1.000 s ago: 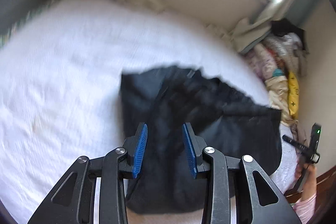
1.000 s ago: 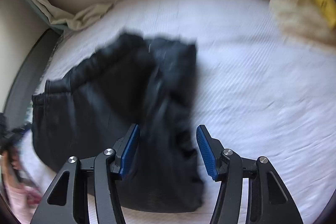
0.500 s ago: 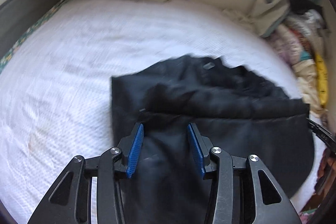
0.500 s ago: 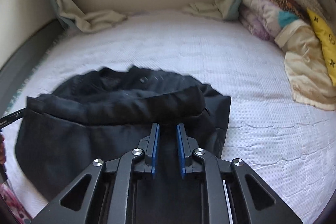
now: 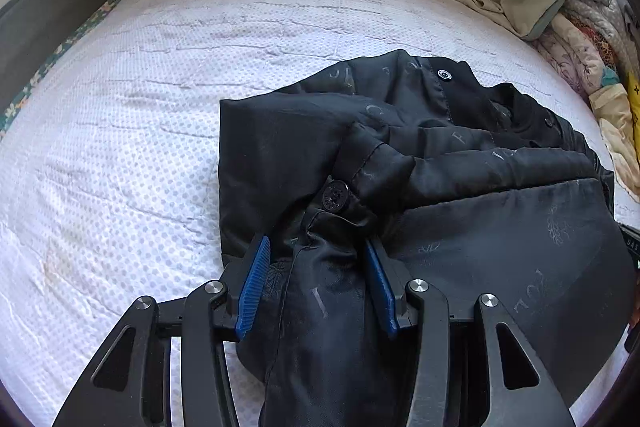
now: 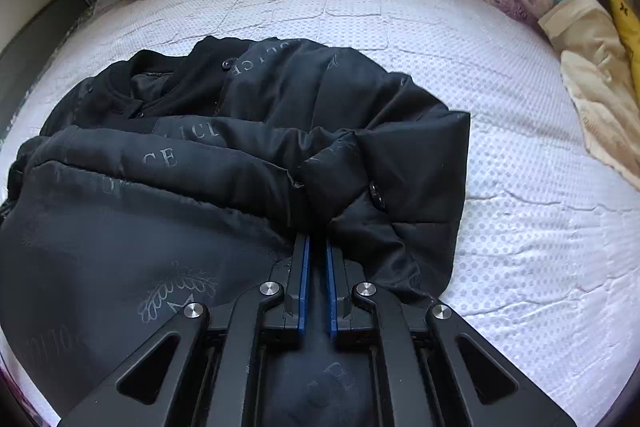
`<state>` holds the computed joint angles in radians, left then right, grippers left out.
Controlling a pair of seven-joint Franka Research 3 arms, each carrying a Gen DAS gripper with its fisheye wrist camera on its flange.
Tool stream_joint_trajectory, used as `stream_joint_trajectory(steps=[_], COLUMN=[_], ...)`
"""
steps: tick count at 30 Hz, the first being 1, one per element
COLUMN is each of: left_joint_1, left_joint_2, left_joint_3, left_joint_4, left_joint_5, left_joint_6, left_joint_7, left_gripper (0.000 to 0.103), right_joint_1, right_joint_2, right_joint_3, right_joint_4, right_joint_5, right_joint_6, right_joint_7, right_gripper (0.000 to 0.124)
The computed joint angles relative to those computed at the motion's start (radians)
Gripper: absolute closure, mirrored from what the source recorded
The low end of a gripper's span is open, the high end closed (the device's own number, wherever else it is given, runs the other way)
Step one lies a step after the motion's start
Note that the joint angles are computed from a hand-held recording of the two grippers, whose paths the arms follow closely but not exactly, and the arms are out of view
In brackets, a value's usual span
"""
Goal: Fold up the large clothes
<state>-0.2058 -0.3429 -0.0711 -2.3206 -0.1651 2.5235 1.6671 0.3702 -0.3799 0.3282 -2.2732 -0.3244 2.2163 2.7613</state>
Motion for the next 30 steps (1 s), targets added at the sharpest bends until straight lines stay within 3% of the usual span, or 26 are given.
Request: stream_joint_trajectory(steps=[5, 8, 12, 15, 18, 20, 23, 27, 30], left_joint_1=[-0.009, -0.011, 0.002, 0.016, 0.005, -0.042, -0.123, -0.118, -0.100], left_joint_2=[0.017, 0.034, 0.016, -0.037, -0.113, -0.154, -0.181, -0.147, -0.103], left_joint_3=[0.008, 0.026, 0.048, 0.051, 0.041, 0.060, 0.082, -0.012, -0.066], left_joint_4=[-0.011, 0.019, 0.062, 0.059, 0.024, 0.003, -0.007, -0.014, -0.024], left_joint_5=[-0.021, -0.068, -0.162, -0.199, -0.187, -0.211, -0.241, -0.108, -0.006], left_joint_6=[0.038, -0.001, -0.078, -0.076, 0.003, 0.042, 0.039, 0.020, 0.006], left_joint_7=[0.021, 0.035, 0.025, 0.008, 0.001, 0.040, 0.113, 0.099, 0.035], left_gripper=[0.046, 0.043, 0.043, 0.045, 0.045, 0.038, 0.033, 0.033, 0.033], right_joint_1=[-0.006, 0.014, 0.030, 0.012, -0.029, -0.069, -0.102, -0.067, -0.025], right_joint_2=[0.044, 0.052, -0.033, -0.088, -0.139, -0.162, -0.154, -0.036, 0.096], right_joint_3=[0.057, 0.046, -0.024, -0.035, -0.006, 0.043, 0.117, 0.146, 0.153], right_joint_4=[0.031, 0.031, -0.053, -0.076, -0.066, -0.035, 0.046, 0.131, 0.209], right_joint_5=[-0.125, -0.167, -0.059, 0.017, 0.038, -0.001, -0.098, -0.119, -0.138], right_joint_6=[-0.065, -0.065, 0.076, 0.109, 0.109, 0.085, 0.051, 0.117, 0.079], right_joint_7=[0.048, 0.084, 0.097, 0.076, 0.094, 0.116, 0.112, 0.056, 0.025], right_gripper=[0.124, 0.124, 0.124, 0.124, 0.113, 0.099, 0.096, 0.096, 0.096])
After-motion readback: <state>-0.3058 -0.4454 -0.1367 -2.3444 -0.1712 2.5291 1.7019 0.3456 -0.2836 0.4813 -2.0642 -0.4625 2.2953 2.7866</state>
